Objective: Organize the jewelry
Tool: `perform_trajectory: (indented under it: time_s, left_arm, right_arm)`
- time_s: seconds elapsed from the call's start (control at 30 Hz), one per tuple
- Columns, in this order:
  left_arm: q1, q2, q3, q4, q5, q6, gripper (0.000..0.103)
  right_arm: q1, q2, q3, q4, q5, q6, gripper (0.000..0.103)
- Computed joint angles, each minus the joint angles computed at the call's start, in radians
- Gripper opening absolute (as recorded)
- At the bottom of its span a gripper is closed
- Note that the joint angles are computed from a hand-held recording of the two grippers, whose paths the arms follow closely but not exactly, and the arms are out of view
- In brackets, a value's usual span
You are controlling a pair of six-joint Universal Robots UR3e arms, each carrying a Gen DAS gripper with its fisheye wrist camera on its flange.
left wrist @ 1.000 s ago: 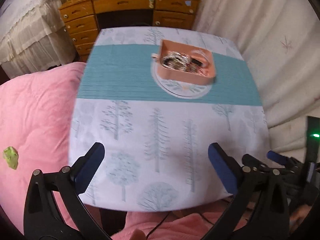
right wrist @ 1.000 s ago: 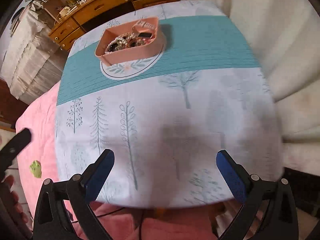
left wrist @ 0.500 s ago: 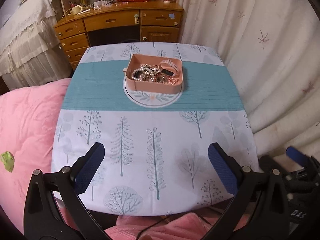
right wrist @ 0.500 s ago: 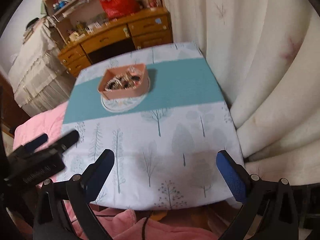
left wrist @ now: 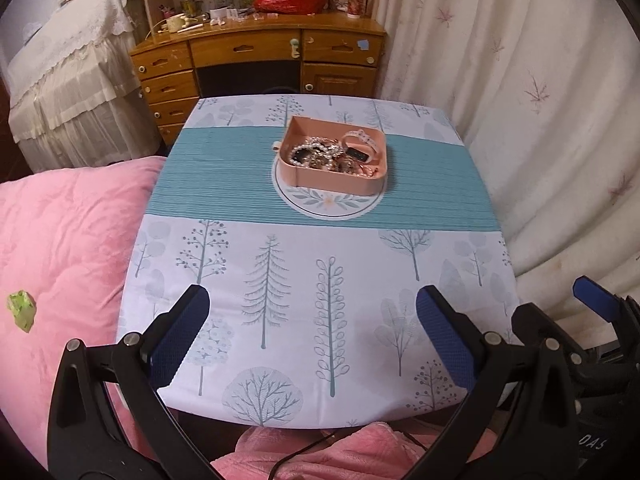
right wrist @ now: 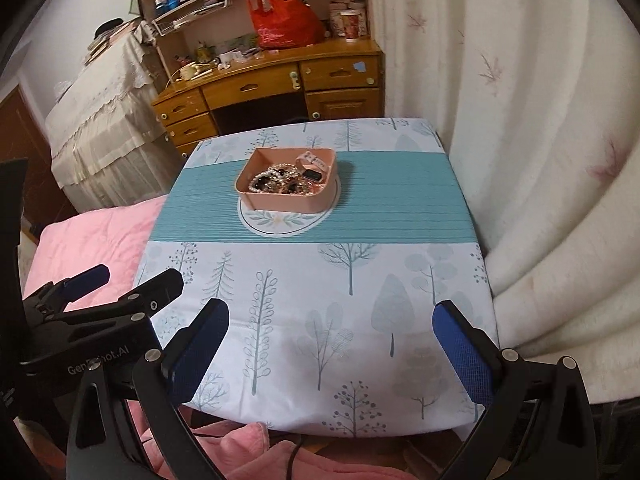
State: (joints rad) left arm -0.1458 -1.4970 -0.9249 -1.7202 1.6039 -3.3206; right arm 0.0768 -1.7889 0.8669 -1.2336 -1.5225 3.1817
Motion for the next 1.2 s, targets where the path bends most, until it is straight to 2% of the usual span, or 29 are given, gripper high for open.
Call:
perform_trajectory:
  time_s: [0.47,0.7,1.2]
  left_arm:
    - [0.073,0.047,-0.023,-0.006,-0.001,0.033,0.103]
    - [0.072,0.068,-0.039,0.000,0.015,0.033,0.103]
    - [0.000,0.059,-0.030,0.023,0.111,-0.004,0.103]
  right_arm:
    - [0.125,0.083,-0.020,-0.068,-0.057,0.062,0.103]
    - [0.125,0.086,-0.017,-0.066,-0.058,0.063,0.103]
    - [0.101,0.041,0.057,-0.087,-0.061,0.047,0.103]
